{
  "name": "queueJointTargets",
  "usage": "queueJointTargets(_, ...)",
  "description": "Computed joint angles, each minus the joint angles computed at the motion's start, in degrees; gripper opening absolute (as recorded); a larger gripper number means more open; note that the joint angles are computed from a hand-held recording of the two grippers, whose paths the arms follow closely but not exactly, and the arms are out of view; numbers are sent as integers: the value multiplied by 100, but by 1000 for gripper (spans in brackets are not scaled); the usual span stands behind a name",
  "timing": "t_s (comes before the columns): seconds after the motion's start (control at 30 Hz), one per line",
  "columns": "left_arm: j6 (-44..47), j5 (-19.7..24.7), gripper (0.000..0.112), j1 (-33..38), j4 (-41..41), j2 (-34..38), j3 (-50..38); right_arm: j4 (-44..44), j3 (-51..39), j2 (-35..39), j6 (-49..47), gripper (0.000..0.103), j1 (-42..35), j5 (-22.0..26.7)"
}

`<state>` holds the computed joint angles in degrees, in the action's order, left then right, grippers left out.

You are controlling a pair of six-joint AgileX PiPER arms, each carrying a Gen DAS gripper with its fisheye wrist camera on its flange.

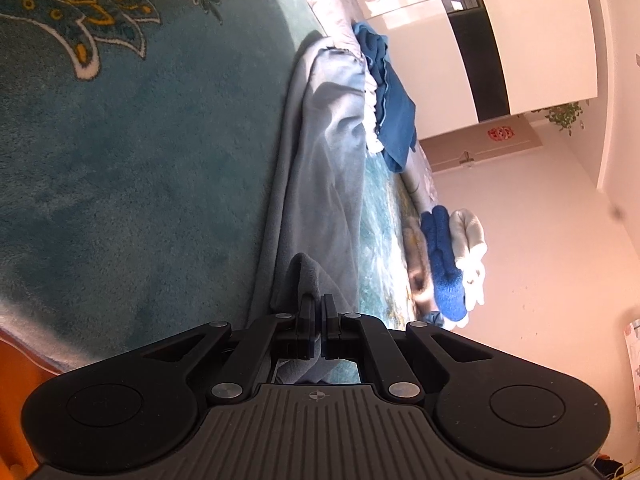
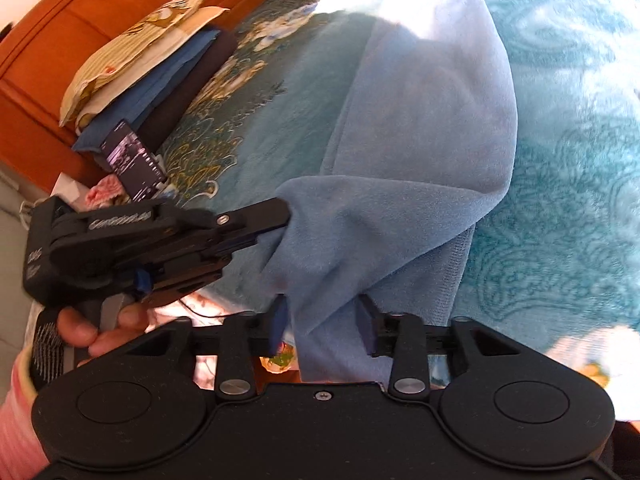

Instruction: Fold clothes

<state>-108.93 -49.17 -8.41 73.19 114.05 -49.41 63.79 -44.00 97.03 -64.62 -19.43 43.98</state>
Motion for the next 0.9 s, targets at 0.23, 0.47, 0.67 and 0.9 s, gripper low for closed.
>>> queueJointTargets(0.23, 257, -295, 2, 101, 198, -373, 525, 43, 439, -773, -368, 2, -218, -55)
queueJointTargets(0.47, 719, 261, 1, -224, 326, -774, 1170, -1253, 558, -1264, 220, 2, -557, 120)
queueJointTargets(0.67, 976, 661, 2, -399, 293, -907, 1224, -1611, 577, -908, 663, 3, -408, -174)
queueJointTargets(0.9, 1113, 575, 4, -413, 36, -538, 1061, -1750, 518, -861, 692, 8, -332, -234)
